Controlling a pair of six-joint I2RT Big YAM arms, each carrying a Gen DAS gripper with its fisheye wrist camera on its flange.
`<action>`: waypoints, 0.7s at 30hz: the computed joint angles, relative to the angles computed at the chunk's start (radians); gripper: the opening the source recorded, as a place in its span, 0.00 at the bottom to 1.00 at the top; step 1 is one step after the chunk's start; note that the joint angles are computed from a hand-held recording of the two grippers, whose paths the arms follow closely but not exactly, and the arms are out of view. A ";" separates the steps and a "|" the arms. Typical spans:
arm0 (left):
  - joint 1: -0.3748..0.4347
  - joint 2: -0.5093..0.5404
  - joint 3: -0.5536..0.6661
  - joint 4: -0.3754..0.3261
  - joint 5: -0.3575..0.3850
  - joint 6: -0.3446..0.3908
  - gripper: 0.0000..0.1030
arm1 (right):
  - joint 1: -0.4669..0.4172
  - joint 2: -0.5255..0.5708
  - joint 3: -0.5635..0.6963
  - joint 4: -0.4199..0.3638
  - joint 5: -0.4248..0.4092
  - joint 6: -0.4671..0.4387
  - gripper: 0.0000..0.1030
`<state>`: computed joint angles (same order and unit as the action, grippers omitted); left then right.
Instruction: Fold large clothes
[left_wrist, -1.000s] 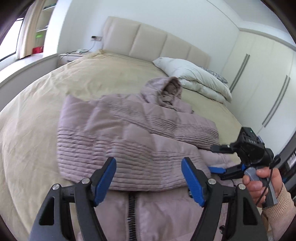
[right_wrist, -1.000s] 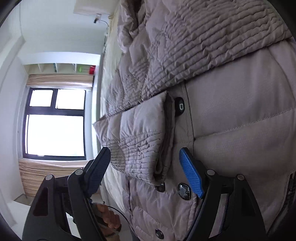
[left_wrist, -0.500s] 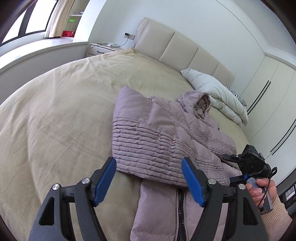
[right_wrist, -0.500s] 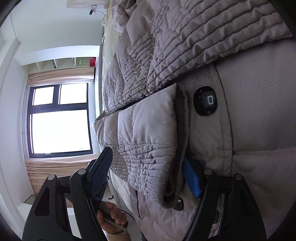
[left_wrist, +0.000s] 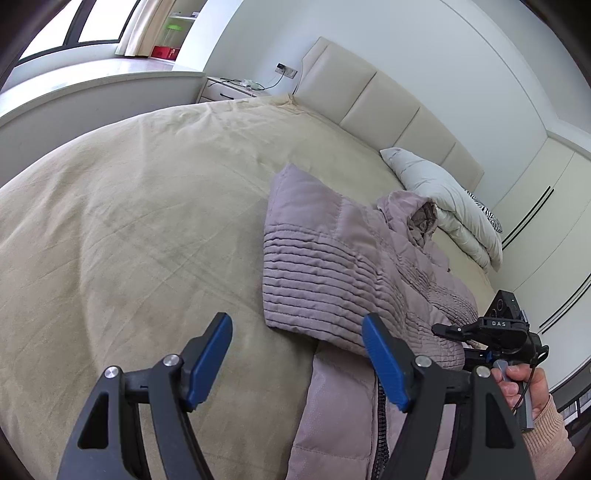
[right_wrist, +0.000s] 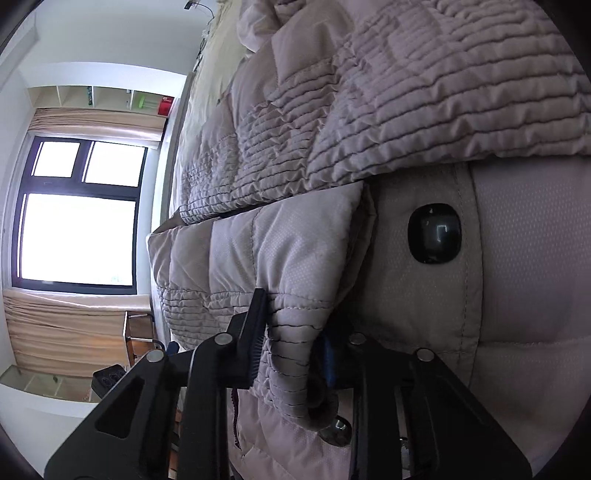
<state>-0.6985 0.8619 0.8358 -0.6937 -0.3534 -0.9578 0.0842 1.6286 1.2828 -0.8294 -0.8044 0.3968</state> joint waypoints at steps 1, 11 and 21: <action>0.003 0.000 0.001 0.002 0.003 0.000 0.73 | 0.014 -0.004 0.019 0.007 0.009 0.008 0.18; 0.049 0.059 0.046 0.086 0.044 -0.010 0.73 | 0.100 0.005 0.474 -0.108 0.122 -0.035 0.16; 0.086 0.177 0.142 0.150 0.069 0.030 0.78 | -0.128 0.130 0.883 -0.232 0.147 -0.032 0.15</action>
<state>-0.6128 1.0390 0.9779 -0.5441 -0.2846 -0.9281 -0.0438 1.7586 2.1654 -1.0614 -0.6576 0.3651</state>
